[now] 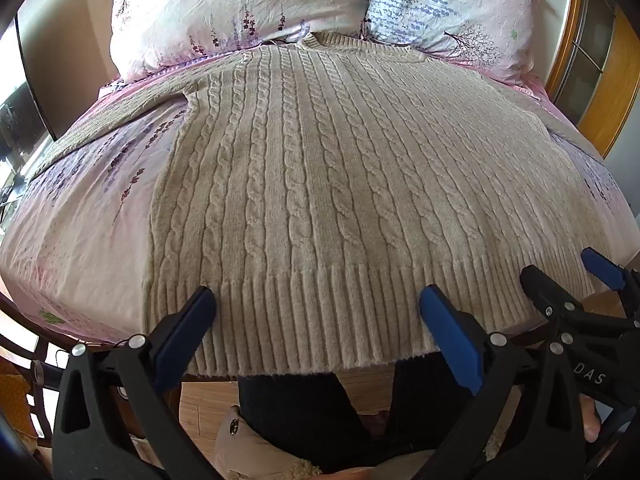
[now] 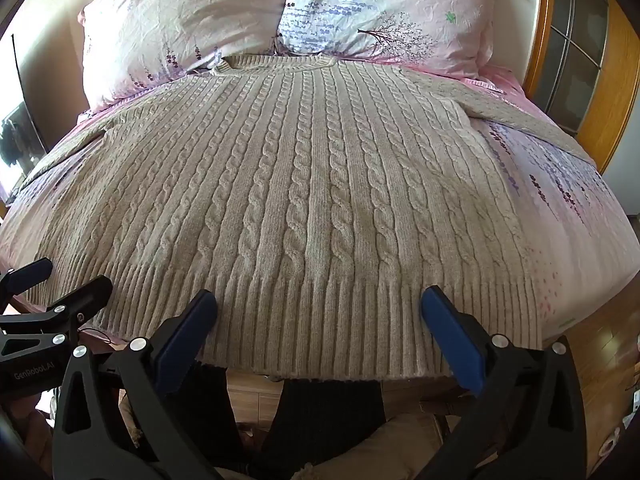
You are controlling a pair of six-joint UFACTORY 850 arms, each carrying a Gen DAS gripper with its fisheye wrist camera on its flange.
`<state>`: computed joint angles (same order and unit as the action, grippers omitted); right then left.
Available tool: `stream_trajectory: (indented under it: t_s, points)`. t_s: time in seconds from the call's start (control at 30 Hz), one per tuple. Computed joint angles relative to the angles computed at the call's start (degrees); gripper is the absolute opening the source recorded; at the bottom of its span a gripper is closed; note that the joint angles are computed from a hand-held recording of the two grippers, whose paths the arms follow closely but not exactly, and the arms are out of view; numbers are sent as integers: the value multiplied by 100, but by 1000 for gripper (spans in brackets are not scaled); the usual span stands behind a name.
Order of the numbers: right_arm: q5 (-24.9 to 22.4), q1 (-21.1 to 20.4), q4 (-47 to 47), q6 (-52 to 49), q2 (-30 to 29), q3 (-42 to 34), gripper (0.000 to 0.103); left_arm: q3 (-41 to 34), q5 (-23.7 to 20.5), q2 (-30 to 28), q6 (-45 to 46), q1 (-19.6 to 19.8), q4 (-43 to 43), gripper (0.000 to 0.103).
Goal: Fold small clothes
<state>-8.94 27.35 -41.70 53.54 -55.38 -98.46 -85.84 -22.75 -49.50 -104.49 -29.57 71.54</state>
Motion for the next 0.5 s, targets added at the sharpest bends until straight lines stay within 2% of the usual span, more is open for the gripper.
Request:
stream_trajectory:
  t_s: [0.5]
  points:
    - [-8,0,51,-53,-1,-2,102,-3,-2,-1,27,0,-27,101]
